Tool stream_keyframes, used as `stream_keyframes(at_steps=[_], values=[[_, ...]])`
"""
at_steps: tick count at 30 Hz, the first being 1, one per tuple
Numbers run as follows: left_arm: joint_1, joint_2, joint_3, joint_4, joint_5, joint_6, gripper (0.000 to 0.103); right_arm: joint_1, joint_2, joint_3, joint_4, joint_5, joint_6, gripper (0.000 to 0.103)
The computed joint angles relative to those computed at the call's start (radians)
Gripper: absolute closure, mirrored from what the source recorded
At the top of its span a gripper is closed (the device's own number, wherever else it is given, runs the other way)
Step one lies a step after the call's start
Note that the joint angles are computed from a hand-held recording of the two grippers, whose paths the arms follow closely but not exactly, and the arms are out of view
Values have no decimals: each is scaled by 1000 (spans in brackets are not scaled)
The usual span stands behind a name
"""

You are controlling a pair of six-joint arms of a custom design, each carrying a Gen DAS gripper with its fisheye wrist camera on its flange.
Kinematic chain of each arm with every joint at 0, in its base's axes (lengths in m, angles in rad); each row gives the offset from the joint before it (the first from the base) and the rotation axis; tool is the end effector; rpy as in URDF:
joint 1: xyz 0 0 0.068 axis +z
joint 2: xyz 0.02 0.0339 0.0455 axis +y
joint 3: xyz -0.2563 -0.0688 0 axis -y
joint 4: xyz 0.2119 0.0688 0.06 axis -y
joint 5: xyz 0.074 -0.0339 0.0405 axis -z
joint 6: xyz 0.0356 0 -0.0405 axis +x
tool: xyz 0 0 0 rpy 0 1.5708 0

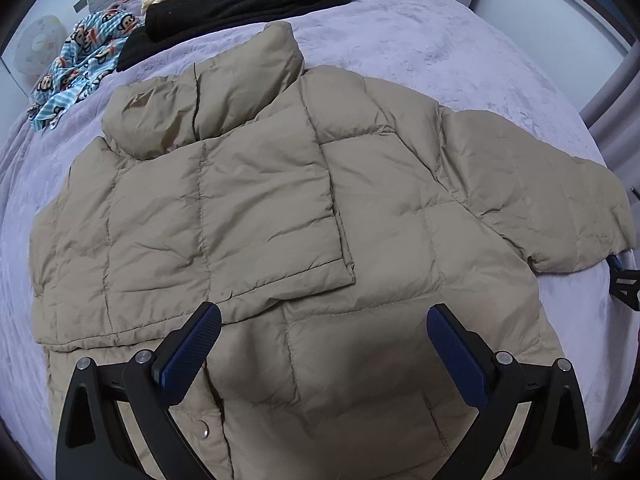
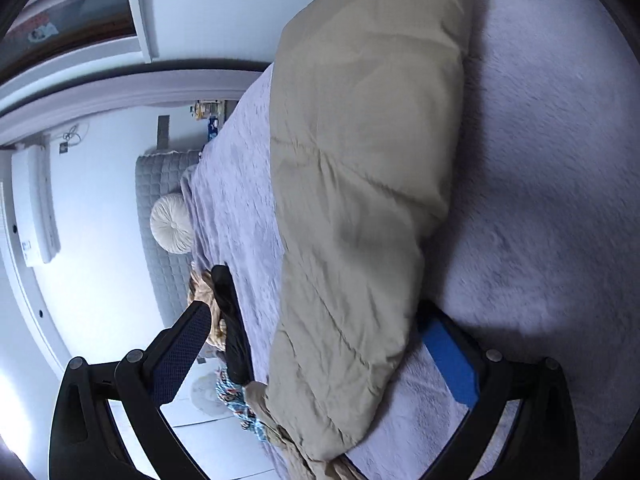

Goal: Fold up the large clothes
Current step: 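Grasp the other sleeve cuff with the right gripper and lift it, then fold the held sleeve across the jacket body with the right gripper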

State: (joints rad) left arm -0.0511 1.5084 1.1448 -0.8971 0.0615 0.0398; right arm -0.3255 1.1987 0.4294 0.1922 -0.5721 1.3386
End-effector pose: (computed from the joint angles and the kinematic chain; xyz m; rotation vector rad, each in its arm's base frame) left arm 0.2564 -0.0153 0.2457 0.1422 2.8270 -0.0896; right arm 0.2031 -0.0482 0.1913 1.4293 1.7897 1.1767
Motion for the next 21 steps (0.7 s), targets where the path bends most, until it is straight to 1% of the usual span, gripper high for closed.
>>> stream_keyframes(at_steps=[1, 2, 3, 4, 5, 6, 8, 10, 11, 14, 17, 21], values=[[0, -1, 3, 1, 4, -5, 0, -13, 31, -4, 46, -15, 33, 14], [2, -3, 7, 3, 8, -8, 0, -21, 66, -2, 82, -29, 71, 43], [4, -5, 11, 4, 8, -8, 0, -29, 108, -2, 120, -53, 105, 70], [9, -7, 17, 4, 6, -3, 0, -35, 145, -12, 182, -74, 138, 78], [15, -9, 24, 3, 4, 2, 0, -31, 166, -16, 217, -78, 157, 88], [25, -11, 31, 4, 1, 10, 0, -15, 165, -2, 202, -63, 152, 92], [59, -14, 44, 6, 0, 30, 0, 0, 154, 31, 173, -55, 112, 94], [97, -12, 56, 9, -1, 51, 0, 19, 139, 48, 207, -63, 110, 94], [121, -10, 60, 12, 0, 63, 0, 33, 135, 69, 205, -62, 100, 94], [198, -1, 76, 22, 8, 97, 0, 110, 144, 186, 136, -37, 45, 94], [292, 14, 92, 32, 32, 131, 0, 226, 186, 338, 55, 10, -13, 94], [421, 48, 126, 39, 70, 202, 0, 425, 322, 651, -141, 90, -165, 94]])
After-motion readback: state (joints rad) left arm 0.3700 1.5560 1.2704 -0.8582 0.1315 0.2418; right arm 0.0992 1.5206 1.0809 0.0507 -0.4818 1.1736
